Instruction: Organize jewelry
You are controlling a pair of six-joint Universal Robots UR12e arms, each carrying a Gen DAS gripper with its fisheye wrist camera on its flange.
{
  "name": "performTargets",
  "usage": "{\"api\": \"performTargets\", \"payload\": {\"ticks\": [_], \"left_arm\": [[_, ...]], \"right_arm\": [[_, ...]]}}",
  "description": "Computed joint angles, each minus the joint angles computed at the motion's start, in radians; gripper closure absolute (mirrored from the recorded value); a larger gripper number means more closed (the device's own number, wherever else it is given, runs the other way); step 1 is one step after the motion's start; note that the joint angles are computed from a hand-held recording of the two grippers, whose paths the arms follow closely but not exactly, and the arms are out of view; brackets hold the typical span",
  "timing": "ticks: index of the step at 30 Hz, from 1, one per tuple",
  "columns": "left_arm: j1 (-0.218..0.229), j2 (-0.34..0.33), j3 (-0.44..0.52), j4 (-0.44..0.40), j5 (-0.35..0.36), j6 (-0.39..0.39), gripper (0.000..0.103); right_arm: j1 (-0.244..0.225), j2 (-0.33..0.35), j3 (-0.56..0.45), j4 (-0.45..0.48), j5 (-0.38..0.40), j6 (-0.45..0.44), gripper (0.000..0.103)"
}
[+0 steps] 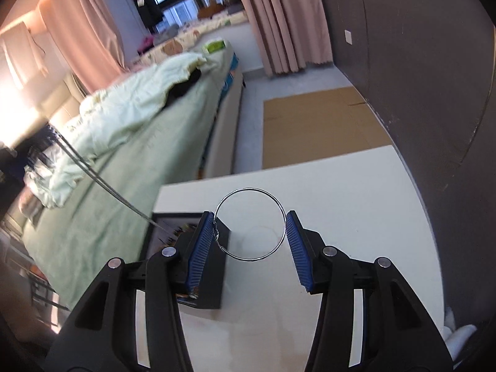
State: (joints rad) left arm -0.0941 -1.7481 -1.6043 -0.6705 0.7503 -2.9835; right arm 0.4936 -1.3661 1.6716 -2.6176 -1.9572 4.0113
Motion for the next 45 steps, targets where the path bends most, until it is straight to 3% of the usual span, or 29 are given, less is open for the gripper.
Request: {"api": "performTargets", "payload": {"ticks": [4,8,10,13,15,24,27,30,32,37,45], "left_arm": [[-0.011,-0.012,-0.013,-0.066,0.04,0.033,0.093],[-0.03,-0.038,0.007,-0.204,0.106,0.088,0.091],[-0.033,-0.041,0.001,-0.18,0.149,0.061,0.086],[-0.022,-0.039,-0.014,-0.124,0.158,0.023,0.053],[-0.015,-0.036,-0.021,-0.091,0.171,0.008,0.052],[0.014,-0.034,-0.015,-0.093,0.19,-0.004,0.051],[0.025,-0.03,-0.014,-0.085,0.195,-0.019,0.044],[0.033,-0.025,-0.018,-0.079,0.199,-0.024,0.036],[0.035,-0.016,-0.029,-0.061,0.216,-0.015,0.025],[0.047,0.005,-0.056,-0.012,0.225,-0.005,0.009],[0.065,0.032,-0.081,-0.011,0.214,-0.016,0.008]], "right_arm": [[0.004,0.005,-0.002,-0.047,-0.003,0.007,0.054],[0.006,0.011,0.0,-0.098,0.007,0.012,0.054],[0.007,0.013,0.003,-0.12,0.015,0.018,0.054],[0.003,0.018,0.003,-0.141,0.042,0.03,0.054],[0.004,0.029,-0.008,-0.142,0.057,0.033,0.054],[0.006,0.087,-0.067,-0.119,0.14,0.013,0.053],[0.004,0.103,-0.083,-0.101,0.174,0.017,0.051],[0.003,0.108,-0.093,-0.06,0.179,0.02,0.016],[0.006,0.103,-0.081,-0.074,0.153,0.044,0.016],[0.004,0.067,-0.04,-0.064,0.132,0.077,0.016],[0.019,0.026,-0.003,-0.06,0.091,0.077,0.016]]}}
